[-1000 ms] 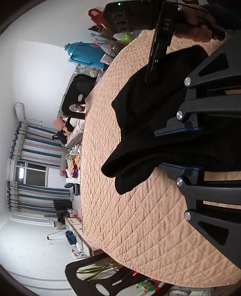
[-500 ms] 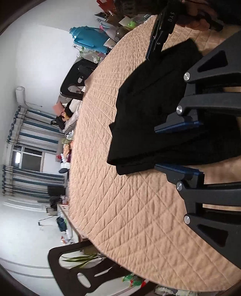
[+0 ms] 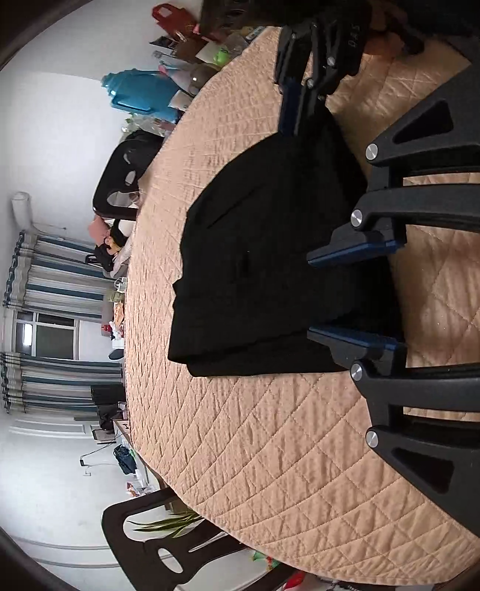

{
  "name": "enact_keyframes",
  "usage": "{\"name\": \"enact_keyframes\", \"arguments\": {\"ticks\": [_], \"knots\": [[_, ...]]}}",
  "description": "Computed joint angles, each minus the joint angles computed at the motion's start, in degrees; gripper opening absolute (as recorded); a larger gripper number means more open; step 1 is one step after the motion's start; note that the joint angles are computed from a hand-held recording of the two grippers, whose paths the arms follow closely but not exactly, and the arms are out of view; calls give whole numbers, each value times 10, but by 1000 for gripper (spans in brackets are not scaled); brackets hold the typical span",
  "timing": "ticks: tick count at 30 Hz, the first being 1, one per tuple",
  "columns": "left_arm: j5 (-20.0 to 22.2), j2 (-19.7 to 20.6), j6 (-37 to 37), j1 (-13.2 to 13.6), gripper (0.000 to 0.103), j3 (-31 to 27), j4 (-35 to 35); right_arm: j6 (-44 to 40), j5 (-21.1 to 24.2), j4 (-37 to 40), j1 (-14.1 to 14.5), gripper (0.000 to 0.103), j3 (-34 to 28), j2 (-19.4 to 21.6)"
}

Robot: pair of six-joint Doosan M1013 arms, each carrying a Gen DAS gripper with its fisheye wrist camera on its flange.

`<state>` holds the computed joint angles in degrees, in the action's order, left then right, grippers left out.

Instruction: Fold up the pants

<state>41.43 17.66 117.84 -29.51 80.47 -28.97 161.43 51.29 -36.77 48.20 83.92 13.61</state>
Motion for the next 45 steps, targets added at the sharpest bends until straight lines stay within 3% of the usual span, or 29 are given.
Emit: {"name": "enact_keyframes", "arguments": {"ticks": [8,11,15,18,33,39,45], "knots": [[-7,4,-24,-7,37,-21,37,7,7,-22,-12,31,-19,2],[-2,20,-23,-12,37,-50,41,3,-5,-23,-34,31,-29,7],[24,52,-78,-24,37,-85,107,-18,-6,38,-71,31,-45,25],[6,55,-100,-27,37,-83,123,-15,-9,67,-85,31,-42,30],[-25,-16,-74,-20,41,5,89,-8,30,8,-3,31,-23,0],[-24,-23,-62,-16,47,26,74,2,32,-8,18,31,1,-4],[-36,-32,-79,-21,47,38,95,29,37,-16,25,31,11,-14]]}}
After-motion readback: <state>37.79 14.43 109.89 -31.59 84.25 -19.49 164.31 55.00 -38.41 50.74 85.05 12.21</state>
